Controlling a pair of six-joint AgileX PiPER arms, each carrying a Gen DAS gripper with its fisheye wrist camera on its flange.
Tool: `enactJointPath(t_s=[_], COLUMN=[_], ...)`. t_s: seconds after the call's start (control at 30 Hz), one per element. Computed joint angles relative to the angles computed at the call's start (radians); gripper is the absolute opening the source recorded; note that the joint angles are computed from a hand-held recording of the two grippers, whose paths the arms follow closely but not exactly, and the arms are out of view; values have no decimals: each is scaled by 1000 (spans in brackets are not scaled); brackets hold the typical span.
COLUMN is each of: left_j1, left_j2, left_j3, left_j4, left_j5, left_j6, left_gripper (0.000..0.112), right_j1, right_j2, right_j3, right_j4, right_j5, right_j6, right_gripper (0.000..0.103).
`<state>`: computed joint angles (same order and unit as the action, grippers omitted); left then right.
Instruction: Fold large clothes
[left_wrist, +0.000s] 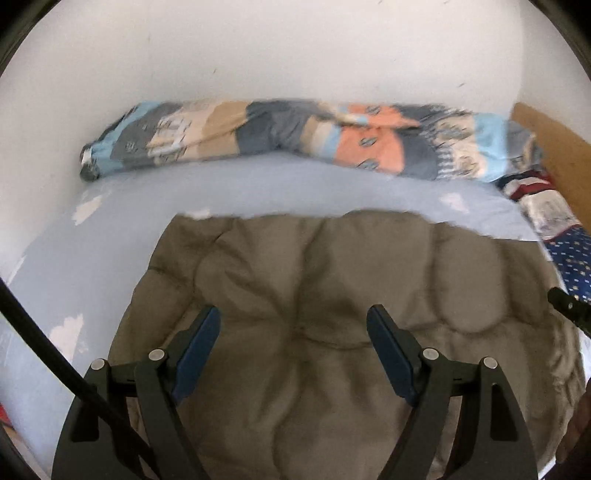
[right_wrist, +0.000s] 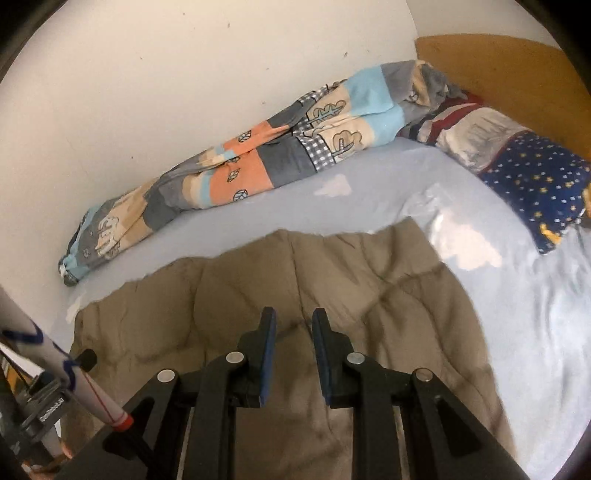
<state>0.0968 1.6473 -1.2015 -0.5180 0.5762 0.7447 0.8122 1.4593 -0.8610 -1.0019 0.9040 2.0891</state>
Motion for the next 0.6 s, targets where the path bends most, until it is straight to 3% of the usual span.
enactJointPath(t_s=[0.07,0.2,0.37,0.5,0.6], left_j1=[-16,-14,4,29,72], left_j2=[71,128,55,-60,-143], left_j3=[-60,-116,-64,38,104], left_j4=[139,160,51,-51,-99], left_j5=[26,78,83,67,111], left_j6=[-126,-145,-50,69,147], left_gripper=[81,81,81,81,81], right_j1=[-65,-181,-149,-32,67], right_j2=[33,118,119,67,26], right_j3=[-11,-46,-88,-115,-101], right_j4=[57,194,206,143,140], right_j5=[-76,-195,-111,8,71], right_j6=[-95,-273,-256,-232,-199], right_gripper=[22,23,23,23,23])
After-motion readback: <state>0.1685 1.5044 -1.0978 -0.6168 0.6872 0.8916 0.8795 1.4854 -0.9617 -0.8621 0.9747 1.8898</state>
